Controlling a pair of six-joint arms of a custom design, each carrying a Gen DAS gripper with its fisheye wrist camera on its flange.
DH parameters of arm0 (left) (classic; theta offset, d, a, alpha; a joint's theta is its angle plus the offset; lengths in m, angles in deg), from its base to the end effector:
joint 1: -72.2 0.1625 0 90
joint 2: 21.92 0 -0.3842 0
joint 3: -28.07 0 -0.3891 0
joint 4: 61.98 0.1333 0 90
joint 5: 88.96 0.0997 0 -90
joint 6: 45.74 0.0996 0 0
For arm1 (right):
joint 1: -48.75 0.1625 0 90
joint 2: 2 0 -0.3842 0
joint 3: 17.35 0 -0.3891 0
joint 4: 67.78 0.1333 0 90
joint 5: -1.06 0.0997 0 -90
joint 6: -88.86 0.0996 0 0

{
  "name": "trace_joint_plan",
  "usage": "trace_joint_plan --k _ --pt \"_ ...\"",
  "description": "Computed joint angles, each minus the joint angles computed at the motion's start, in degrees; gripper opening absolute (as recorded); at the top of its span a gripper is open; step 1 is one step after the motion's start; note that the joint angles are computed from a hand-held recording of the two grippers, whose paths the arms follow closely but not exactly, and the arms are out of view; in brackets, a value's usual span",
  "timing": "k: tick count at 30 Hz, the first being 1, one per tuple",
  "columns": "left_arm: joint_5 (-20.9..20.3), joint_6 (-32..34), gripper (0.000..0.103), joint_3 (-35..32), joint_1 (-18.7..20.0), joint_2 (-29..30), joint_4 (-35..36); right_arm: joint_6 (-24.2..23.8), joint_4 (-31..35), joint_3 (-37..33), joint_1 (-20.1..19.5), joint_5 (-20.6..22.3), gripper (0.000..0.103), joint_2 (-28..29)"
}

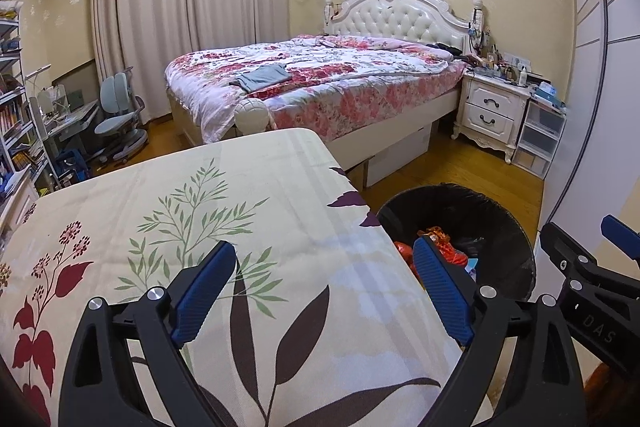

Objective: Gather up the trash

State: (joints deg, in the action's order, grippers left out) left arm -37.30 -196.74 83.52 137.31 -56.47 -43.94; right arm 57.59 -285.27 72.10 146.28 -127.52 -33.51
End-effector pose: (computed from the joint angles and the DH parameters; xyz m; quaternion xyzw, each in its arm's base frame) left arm -0.1084 -0.6972 0.1149 0.2601 0.8239 -0.3962 0.3107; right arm 0.1547 -0.6270 0.0998 0.0798 -0.7938 0.4710 0.3763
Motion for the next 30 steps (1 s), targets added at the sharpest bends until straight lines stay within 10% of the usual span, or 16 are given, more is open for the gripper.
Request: trace_joint_plan --k 30 --pt "-0.3 0.4 0.091 8.6 -0.7 -6.1 -4.8 -1.2 -4.0 4.0 1.8 0.3 0.091 -1.3"
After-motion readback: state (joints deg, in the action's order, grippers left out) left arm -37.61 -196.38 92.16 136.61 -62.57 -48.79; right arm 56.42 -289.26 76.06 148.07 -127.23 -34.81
